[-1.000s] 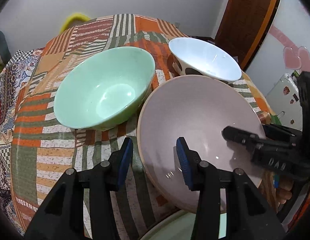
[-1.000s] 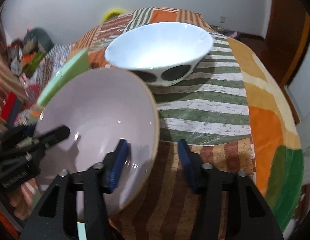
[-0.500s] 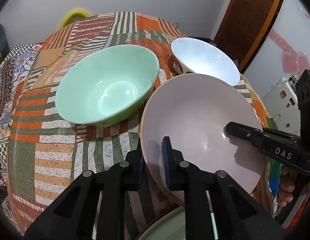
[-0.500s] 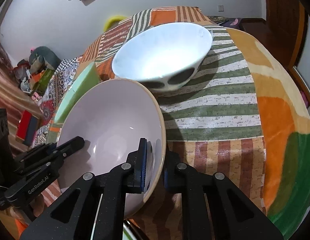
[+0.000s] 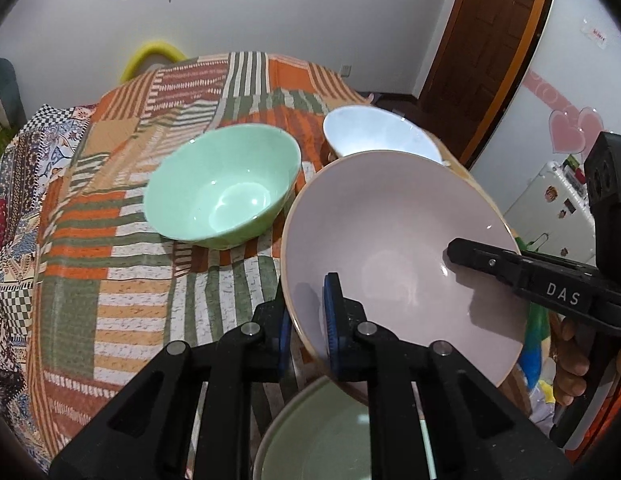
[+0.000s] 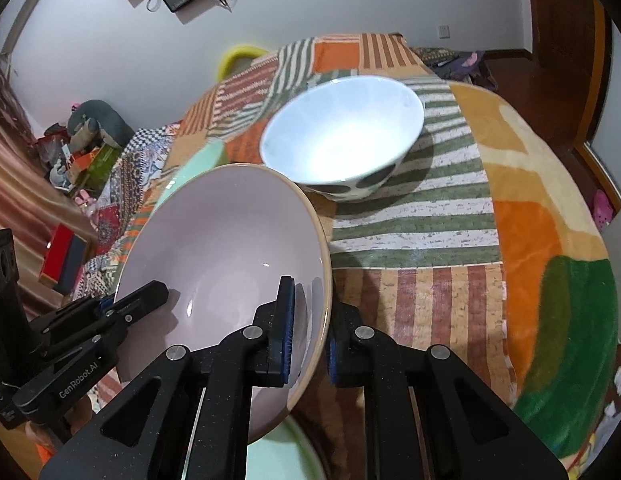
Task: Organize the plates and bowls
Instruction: 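Lift the pink bowl and carry it over the plate stack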
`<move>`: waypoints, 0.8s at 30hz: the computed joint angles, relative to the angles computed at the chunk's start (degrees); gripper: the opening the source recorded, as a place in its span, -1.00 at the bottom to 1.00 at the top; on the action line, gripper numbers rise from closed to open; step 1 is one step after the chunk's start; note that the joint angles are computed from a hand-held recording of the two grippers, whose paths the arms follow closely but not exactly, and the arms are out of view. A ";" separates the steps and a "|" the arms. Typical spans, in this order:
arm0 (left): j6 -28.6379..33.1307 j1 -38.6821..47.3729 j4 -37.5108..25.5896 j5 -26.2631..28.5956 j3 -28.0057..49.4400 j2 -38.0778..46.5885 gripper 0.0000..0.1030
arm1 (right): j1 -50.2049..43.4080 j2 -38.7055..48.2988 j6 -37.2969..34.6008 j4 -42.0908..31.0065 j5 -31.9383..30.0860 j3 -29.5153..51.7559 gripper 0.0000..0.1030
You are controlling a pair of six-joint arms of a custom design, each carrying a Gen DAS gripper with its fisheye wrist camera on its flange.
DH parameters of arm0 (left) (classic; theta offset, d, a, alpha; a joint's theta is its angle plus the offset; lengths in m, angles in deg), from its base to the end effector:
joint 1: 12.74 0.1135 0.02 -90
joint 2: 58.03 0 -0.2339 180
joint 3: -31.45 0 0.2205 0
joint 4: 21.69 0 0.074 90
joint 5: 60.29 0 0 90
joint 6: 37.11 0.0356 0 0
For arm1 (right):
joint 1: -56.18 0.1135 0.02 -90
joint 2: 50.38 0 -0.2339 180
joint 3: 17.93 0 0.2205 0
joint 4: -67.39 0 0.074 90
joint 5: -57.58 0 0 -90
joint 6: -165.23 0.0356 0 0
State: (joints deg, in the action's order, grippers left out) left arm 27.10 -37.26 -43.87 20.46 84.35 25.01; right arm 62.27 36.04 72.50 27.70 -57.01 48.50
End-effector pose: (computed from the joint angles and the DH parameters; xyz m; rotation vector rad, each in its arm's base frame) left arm 0.2290 -0.0982 0.1486 -0.0957 2.4739 -0.1777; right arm 0.2632 0.0430 0.1797 -0.3487 2.5492 0.5799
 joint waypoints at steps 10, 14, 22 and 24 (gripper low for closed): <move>-3.79 -4.15 -11.56 -4.68 -4.40 -18.22 -0.72 | 3.13 -9.22 1.18 -2.12 0.46 -2.72 -0.77; -5.70 -6.07 -18.27 -7.21 -5.79 -26.74 -0.72 | 5.12 -12.48 2.07 -2.86 0.30 -3.85 -0.76; -12.30 -11.91 -34.46 -14.69 -6.30 -42.86 -0.72 | 11.79 -18.55 5.01 -3.56 1.55 -6.06 -0.75; -14.79 -14.31 -39.00 -17.18 -5.82 -46.02 -0.72 | 13.90 -19.38 5.94 -3.48 1.91 -6.34 -0.75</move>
State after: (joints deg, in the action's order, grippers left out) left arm 12.31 -51.57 -82.87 3.29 78.53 -21.01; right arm 76.17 16.66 78.44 24.22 -55.10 42.16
